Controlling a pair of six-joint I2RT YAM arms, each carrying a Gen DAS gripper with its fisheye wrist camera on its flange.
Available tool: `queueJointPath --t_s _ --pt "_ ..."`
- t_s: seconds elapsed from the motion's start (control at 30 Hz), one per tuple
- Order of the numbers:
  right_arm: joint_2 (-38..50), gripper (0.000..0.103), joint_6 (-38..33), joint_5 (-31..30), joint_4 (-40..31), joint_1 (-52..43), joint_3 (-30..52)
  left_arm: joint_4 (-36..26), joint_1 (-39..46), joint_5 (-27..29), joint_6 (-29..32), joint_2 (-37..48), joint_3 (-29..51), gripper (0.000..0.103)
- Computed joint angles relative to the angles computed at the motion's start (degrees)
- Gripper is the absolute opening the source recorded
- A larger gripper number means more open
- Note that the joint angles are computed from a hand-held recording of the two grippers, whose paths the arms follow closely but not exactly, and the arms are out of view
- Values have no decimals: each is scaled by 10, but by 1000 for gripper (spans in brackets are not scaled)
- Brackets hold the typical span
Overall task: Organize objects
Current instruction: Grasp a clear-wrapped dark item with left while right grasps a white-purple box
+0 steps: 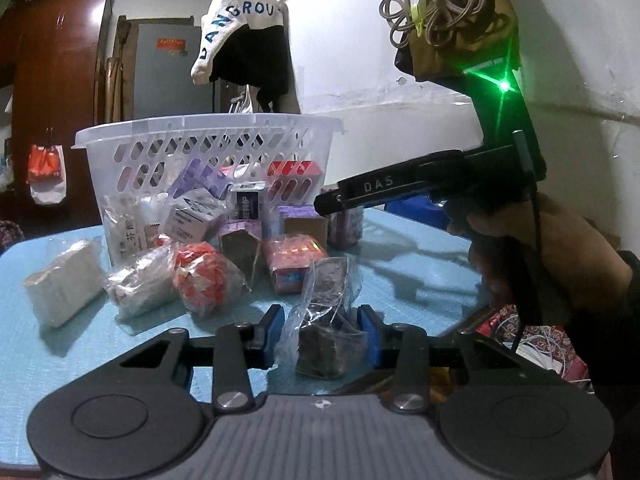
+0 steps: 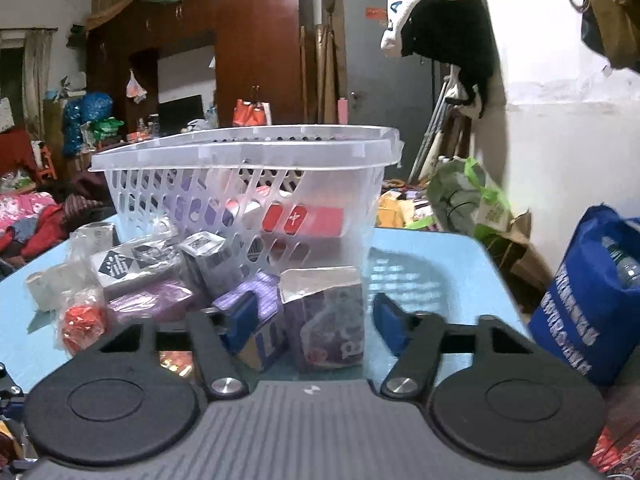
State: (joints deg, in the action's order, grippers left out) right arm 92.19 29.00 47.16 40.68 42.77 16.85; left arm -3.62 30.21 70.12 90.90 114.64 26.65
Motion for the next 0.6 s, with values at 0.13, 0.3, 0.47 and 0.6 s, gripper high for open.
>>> queueJointPath --t_s 0.13,0.3,0.47,0.6 --pt "14 51 -17 11 77 15 -31 -134 33 23 125 32 45 43" --pt "45 50 -37 58 147 43 -41 -198 51 30 174 47 76 43" --pt "84 50 -38 77 237 63 -64 -267 65 41 234 71 108 43" --pt "98 50 -15 162 286 134 -81 -345 78 46 287 90 144 42"
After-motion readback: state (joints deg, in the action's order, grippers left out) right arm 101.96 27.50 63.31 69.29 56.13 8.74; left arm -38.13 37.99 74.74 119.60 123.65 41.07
